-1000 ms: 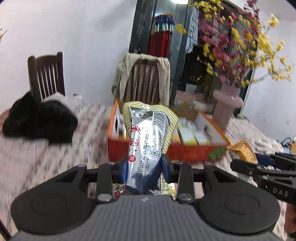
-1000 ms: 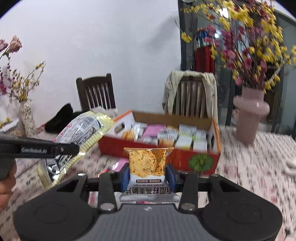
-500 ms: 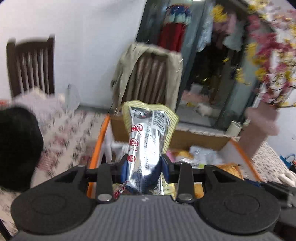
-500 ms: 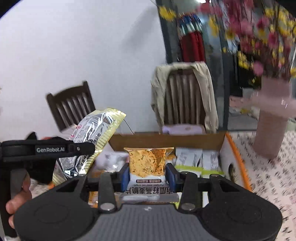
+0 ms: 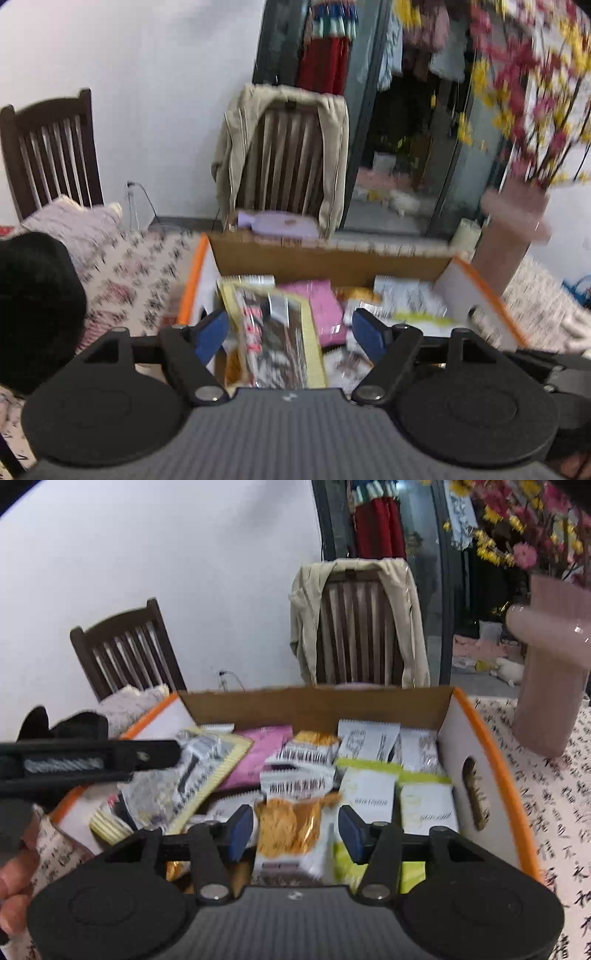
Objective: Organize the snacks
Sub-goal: 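Open both grippers to release the packets into the box, then withdraw both grippers and reach toward the red and pink packets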
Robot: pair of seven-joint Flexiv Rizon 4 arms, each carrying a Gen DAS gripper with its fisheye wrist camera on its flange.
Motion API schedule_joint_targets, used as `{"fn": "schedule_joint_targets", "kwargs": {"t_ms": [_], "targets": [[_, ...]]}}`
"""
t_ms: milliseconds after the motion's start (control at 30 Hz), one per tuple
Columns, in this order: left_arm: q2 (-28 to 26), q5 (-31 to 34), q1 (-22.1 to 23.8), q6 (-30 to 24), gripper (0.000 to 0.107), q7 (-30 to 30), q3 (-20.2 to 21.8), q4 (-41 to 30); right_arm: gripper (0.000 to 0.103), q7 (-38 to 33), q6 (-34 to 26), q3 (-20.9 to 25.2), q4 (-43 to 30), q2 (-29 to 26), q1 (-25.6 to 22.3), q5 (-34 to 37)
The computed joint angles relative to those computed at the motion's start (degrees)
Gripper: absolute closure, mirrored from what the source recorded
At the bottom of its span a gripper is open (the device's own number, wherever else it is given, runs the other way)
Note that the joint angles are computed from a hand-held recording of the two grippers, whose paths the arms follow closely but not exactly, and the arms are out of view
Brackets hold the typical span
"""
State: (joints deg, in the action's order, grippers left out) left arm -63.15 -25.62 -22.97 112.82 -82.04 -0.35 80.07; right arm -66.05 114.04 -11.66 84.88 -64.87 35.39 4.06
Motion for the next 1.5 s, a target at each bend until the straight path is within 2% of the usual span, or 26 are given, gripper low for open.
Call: {"fn": "schedule_joint_targets", "kwargs": {"t_ms": [100,167,300,500,767,933,1233,1500], "targets": [[3.74,1.82,1.08,5.33,0.024,-1.41,-1.66,6.03,0.053,-1.03,3.36,-0.69,2.8,2.04,0.85,1.83],[6.34,1.87,0.19,6.57,0.024,-0.28,-0.59,9.71,0.052,-2.19,5.21,-1.08,3.88,2.99,1.54,3.38],[9.81,-1.28,-2.68,11.03,0.016,1.76,1.24,15.81,0.048,-4.9,8.97,0.51,6.81,5.52,1.93,5.63],[14.26,-1.7,-3.52,16.62,0.015,4.52,-0.72,23.73,0.045,-11.98,11.85,0.43,15.44,11.17,5.2,9.26],[20.21,-2.1,-4.7,28.77,0.013,2.54,-3.89,36.99,0.025,-22.91,21.85,3.3,28.3,18.7,8.57,18.02],[22.83,-3.29,-5.74,36.03,0.011,0.05,-5.27,45.15,0.016,-28.08,28.74,8.11,35.29,21.39,9.48,23.02],[23.91,-5.21,-8.06,47.31,0.008,-8.51,-7.27,59.07,0.014,-31.43,39.88,16.4,43.95,20.03,12.61,31.47],[19.13,-5.76,-11.74,56.02,0.006,-16.96,-8.33,67.76,0.008,-28.98,50.76,22.5,47.52,12.24,17.62,38.03]]}}
